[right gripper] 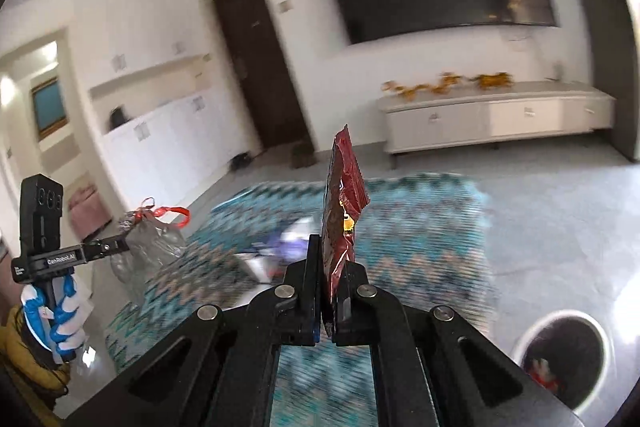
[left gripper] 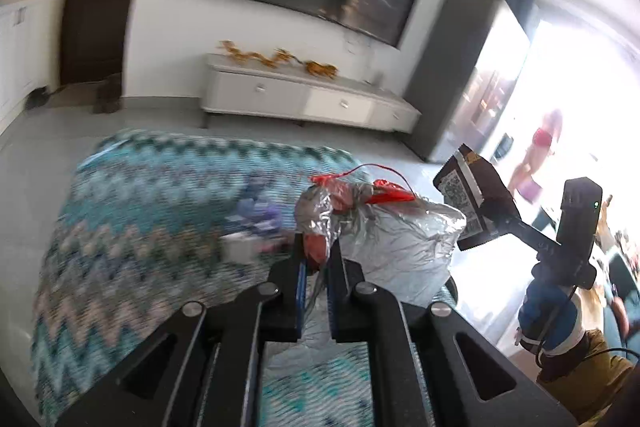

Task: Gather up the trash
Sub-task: 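Carry the plastic bag and brown wrapper to the white bin and open both tools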

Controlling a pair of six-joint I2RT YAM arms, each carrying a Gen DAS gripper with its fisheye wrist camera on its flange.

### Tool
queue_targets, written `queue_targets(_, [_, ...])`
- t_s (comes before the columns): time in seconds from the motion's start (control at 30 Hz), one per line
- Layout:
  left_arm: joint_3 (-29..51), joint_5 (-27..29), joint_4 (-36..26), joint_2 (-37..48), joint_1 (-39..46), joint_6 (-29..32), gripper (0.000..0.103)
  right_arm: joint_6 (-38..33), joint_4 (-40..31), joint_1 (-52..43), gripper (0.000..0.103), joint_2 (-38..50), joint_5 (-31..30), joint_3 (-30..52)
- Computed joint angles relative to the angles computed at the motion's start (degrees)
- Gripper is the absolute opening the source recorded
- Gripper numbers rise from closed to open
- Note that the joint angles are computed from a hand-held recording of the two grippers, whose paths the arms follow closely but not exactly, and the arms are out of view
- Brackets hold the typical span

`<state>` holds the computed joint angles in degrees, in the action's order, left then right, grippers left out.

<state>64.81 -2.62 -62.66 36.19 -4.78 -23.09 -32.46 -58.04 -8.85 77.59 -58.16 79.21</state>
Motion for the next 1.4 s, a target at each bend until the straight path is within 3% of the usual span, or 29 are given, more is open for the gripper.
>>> queue_targets(0.1, [2.0, -9.0, 6.5, 10.9, -15.8, -5.5, 0.008, -4.9, -3.2, -8.6, 0.003, 5.8, -2.3, 3.4])
queue_targets(0.2, [5.5, -10.3, 12.7, 22.7, -22.0, -6.2, 0.008, -8.6, -4.4, -16.4, 0.003, 12.3, -2.6, 6.6])
queue_targets(0.43, [21.3, -7.9, 22.0, 52.7, -28.6, -5.4, 0.008, -7.7, -1.3, -24.4, 0.003, 27.4, 0.7, 13.4])
queue_targets(0.53, [31.4, -5.9, 23.0, 65.9, -29.3, -6.2, 0.008, -4.7, 1.6, -24.9, 0.003, 33.3, 2.9, 15.8])
queue_targets(0.83, [57.5, 4.6, 22.2, 94.4, -26.2, -14.1, 0.009, 6.9, 12.8, -22.3, 0.003, 45.6, 9.8, 19.6])
queue_targets(0.9, [61.0, 6.9, 22.1, 98.1, -25.9, -15.6, 0.013, 9.0, 13.5, -21.5, 0.004, 48.7, 10.8, 21.7])
queue_targets(0.97, [64.4, 8.7, 21.1, 101.3, -25.6, -16.9, 0.029, 9.6, 14.0, -21.2, 0.004, 50.4, 12.4, 22.6])
queue_targets(1.03, [66.2, 9.0, 21.2, 103.0, -25.6, -17.7, 0.054, 10.6, 14.9, -20.2, 0.007, 52.4, 14.6, 23.9])
queue_targets(1.07, [66.5, 8.9, 21.6, 103.4, -25.6, -18.1, 0.057, 11.3, 14.8, -19.6, 0.007, 53.6, 15.5, 25.2])
queue_targets(1.2, [62.9, 9.5, 23.1, 101.5, -25.4, -18.6, 0.059, 12.5, 14.5, -19.0, 0.01, 57.0, 18.1, 28.3])
queue_targets(1.33, [56.4, 8.4, 25.2, 96.6, -25.7, -18.1, 0.059, 13.7, 14.2, -19.0, 0.031, 58.6, 18.9, 29.8])
queue_targets(1.4, [53.8, 7.1, 25.2, 94.0, -26.1, -17.3, 0.059, 13.5, 14.4, -19.2, 0.033, 58.5, 19.0, 29.3])
